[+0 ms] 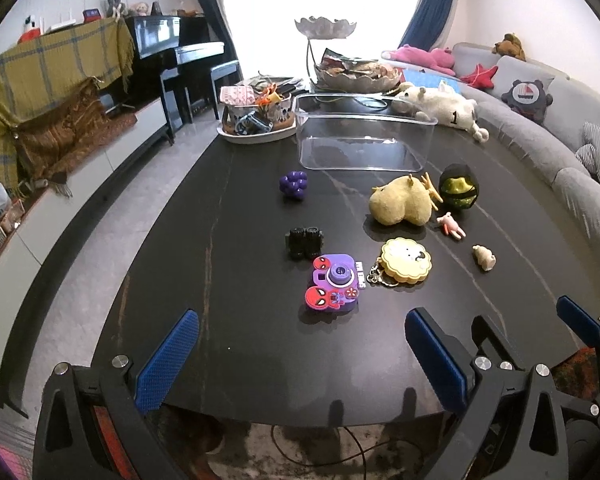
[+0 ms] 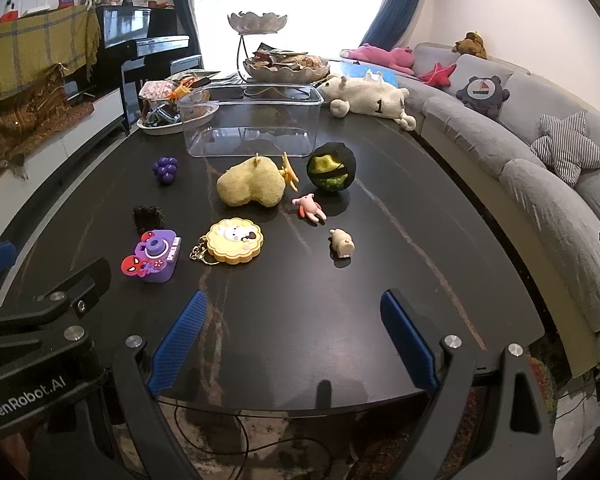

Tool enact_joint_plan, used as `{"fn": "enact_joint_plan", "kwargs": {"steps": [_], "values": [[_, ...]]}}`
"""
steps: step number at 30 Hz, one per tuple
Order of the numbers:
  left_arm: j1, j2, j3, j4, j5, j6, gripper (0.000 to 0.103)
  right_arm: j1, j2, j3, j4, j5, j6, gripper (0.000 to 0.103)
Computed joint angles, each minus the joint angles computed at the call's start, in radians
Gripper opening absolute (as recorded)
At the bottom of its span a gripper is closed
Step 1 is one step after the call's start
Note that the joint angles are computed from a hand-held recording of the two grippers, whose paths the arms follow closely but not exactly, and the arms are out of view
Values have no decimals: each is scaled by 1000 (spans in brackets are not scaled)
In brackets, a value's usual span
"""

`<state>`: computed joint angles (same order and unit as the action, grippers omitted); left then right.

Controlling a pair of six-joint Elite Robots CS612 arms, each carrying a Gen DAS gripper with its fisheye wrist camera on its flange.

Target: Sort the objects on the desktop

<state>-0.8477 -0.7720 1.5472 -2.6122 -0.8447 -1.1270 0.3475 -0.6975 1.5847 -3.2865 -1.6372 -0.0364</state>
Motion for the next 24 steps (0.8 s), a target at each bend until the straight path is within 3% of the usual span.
{"fn": "enact_joint_plan", "kwargs": {"steps": [24], "values": [[1, 5, 3, -15, -8, 0, 102, 0, 4, -8, 20, 6, -16, 88]]}}
